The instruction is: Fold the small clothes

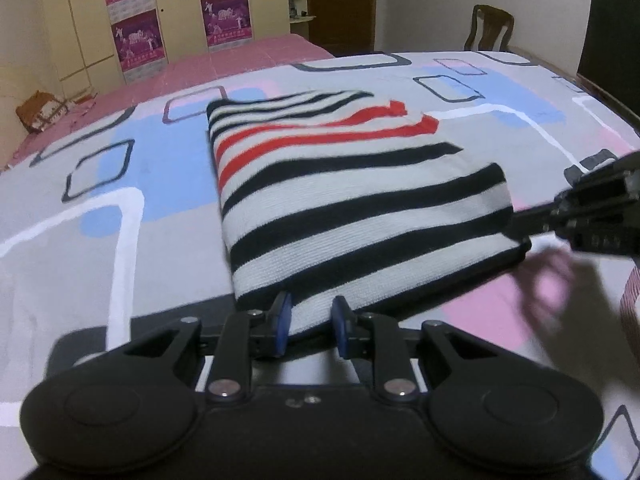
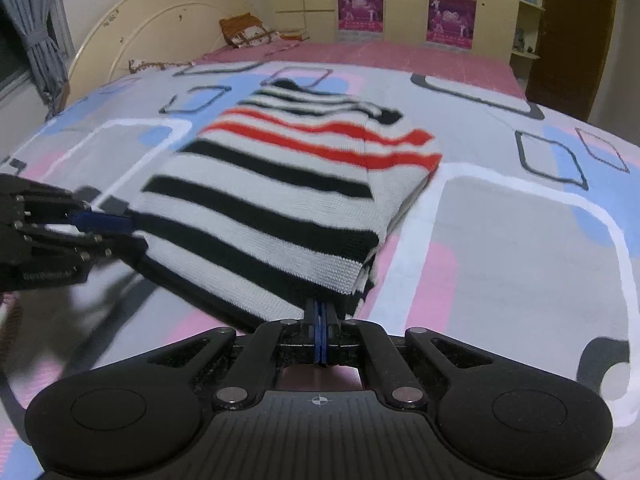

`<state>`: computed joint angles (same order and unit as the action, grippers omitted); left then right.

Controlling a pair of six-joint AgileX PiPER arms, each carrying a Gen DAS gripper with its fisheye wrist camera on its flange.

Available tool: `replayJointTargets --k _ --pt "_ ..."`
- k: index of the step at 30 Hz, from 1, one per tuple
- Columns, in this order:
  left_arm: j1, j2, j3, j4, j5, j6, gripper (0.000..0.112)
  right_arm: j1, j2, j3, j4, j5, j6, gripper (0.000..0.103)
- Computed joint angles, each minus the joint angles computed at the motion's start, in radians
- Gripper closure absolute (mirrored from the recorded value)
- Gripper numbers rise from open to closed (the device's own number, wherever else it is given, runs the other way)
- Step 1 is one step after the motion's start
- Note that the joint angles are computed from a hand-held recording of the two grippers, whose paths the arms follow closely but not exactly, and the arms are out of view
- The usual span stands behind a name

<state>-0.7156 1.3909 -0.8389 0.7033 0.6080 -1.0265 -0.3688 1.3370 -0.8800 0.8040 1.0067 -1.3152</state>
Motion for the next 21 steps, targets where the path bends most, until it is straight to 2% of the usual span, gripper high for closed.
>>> replayJointTargets --k 1,2,3,4,5,7,8,10,11,14,18,20,21 --pt "-0.008 -0.013 -0.012 0.008 0.018 -0.004 0.087 -0.022 -0.007 -0.013 0.025 0.024 -0.002 0.103" --pt "-0.015 -0.022 -0.024 0.036 0.033 -0.028 0.077 -0.042 -0.010 -0.027 0.057 0.040 -0.005 0.103" --pt "-0.019 -0.020 -0.037 0.067 0.043 -0.052 0.052 -0.055 -0.007 -0.045 0.097 0.043 -0.012 0.103" --pt "-0.017 -0.014 -0.049 0.109 0.039 -0.078 0.039 -0.053 -0.001 -0.057 0.124 0.030 -0.012 0.103" --pt "-0.005 0.005 -0.071 0.134 0.026 -0.083 0.041 -0.033 0.014 -0.074 0.145 -0.001 -0.004 0.103" --pt "0.041 0.077 -0.153 0.089 -0.007 0.010 0.064 0.043 0.052 -0.107 0.145 -0.093 0.045 0.103" --pt "0.059 0.110 -0.186 0.087 -0.030 0.027 0.066 0.083 0.090 -0.134 0.136 -0.121 0.074 0.103" --pt "0.096 0.177 -0.254 0.040 -0.065 0.076 0.068 0.138 0.167 -0.186 0.125 -0.143 0.135 0.103" --pt "0.117 0.215 -0.292 -0.005 -0.075 0.113 0.068 0.169 0.194 -0.197 0.121 -0.182 0.155 0.103" --pt "0.156 0.311 -0.369 -0.126 -0.073 0.224 0.068 0.219 0.242 -0.205 0.103 -0.249 0.180 0.103" --pt "0.134 0.347 -0.410 -0.111 -0.018 0.240 0.068 0.218 0.254 -0.182 0.116 -0.274 0.116 0.103" --pt "0.136 0.333 -0.404 -0.114 -0.015 0.250 0.067 0.210 0.241 -0.194 0.094 -0.253 0.137 0.103" --pt "0.132 0.316 -0.395 -0.092 -0.009 0.231 0.062 0.197 0.231 -0.192 0.112 -0.242 0.134 0.097"
